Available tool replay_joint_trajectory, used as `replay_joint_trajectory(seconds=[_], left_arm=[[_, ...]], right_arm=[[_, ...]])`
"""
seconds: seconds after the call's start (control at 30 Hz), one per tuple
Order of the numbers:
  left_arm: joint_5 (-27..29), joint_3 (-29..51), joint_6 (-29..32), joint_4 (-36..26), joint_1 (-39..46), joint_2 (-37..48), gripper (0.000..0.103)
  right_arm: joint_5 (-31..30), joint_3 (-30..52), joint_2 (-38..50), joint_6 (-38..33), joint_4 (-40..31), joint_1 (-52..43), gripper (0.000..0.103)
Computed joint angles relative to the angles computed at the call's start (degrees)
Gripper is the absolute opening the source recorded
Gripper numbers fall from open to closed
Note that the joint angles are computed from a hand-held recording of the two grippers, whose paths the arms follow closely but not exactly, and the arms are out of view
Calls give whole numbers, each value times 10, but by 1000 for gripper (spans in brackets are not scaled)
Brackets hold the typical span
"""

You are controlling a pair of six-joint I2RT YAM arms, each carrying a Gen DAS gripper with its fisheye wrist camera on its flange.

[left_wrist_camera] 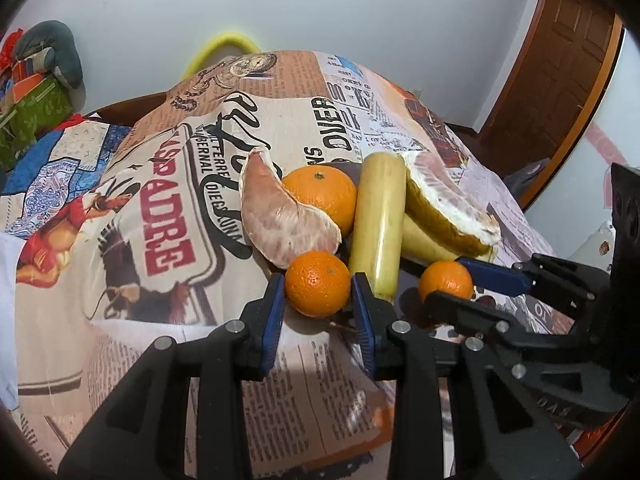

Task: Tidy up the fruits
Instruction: 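Lower both mandarins onto the plate and open both tools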

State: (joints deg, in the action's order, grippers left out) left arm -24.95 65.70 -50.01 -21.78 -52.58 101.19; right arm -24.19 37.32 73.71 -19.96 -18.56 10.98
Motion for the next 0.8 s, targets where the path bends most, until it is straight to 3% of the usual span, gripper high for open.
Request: replay_joint_trajectory(seconds=[0.17, 0.3, 0.57, 0.8], left_arm=[[14, 8, 9, 1, 7, 10, 33], [5, 11, 8, -3, 5, 10, 45], [-25, 17, -5, -33, -21, -17, 45], [-64, 47, -37, -94, -66, -32, 45]], right_arm=[[8, 4, 13, -1, 5, 7, 35], [6, 5, 16, -3, 4, 7, 35], [-10, 6, -17, -11, -22, -14, 36], [-42, 2, -93, -53, -91, -77, 36]])
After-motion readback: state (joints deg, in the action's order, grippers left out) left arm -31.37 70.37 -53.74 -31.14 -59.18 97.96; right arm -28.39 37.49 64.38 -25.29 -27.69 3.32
